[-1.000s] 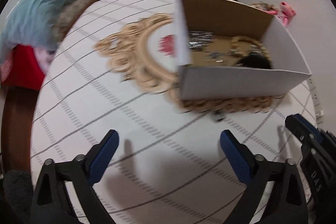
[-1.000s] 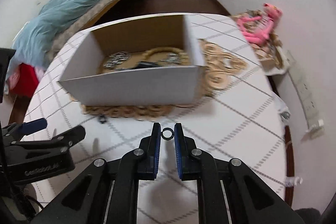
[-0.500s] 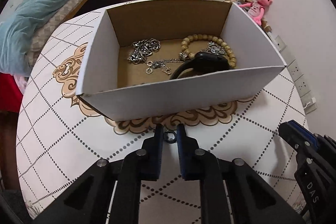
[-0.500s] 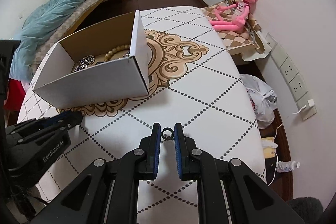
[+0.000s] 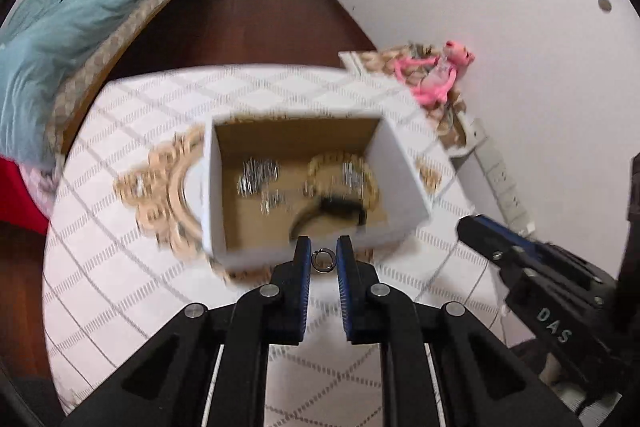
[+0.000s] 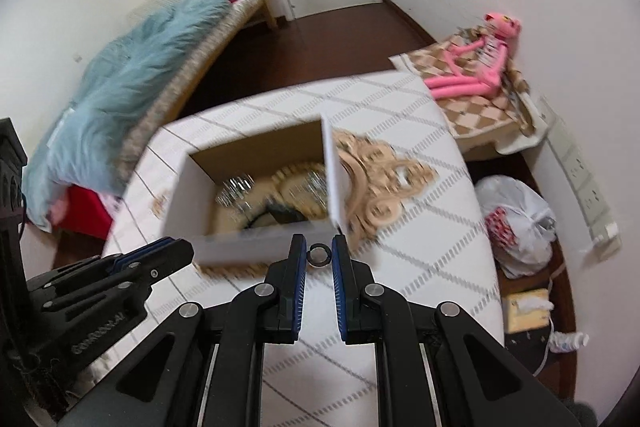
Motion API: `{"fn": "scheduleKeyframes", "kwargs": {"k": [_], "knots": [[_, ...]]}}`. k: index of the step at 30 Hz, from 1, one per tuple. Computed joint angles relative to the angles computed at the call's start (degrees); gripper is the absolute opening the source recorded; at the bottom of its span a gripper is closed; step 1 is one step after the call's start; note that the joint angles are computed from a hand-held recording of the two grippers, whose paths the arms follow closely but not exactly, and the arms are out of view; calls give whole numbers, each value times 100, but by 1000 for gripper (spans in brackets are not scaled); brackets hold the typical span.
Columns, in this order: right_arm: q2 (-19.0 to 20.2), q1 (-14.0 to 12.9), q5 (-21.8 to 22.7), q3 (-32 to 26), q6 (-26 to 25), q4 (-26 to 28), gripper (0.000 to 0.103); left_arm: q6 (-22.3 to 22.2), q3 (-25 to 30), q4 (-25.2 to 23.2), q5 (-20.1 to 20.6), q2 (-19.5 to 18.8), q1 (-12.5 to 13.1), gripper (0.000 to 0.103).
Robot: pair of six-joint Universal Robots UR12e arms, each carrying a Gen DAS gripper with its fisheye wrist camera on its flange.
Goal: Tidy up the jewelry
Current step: 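Carry both black rings over the box and lower them inside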
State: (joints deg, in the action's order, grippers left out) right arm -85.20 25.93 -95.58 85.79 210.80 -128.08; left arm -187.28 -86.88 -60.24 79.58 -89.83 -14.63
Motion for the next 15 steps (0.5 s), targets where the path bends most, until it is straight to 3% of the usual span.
{"fn": "scheduleKeyframes", "kwargs": {"k": [4, 10, 15], "knots": [[320, -203, 537, -456, -208, 111, 13, 153, 519, -403, -167, -356, 141, 10], [947, -473, 1425, -1278, -438, 997, 13, 122, 1107, -1166, -225, -843, 273, 11], [1186, -575, 1744, -1597, -510, 1502, 14, -43, 1412, -1646, -95, -1053, 291, 12]]}}
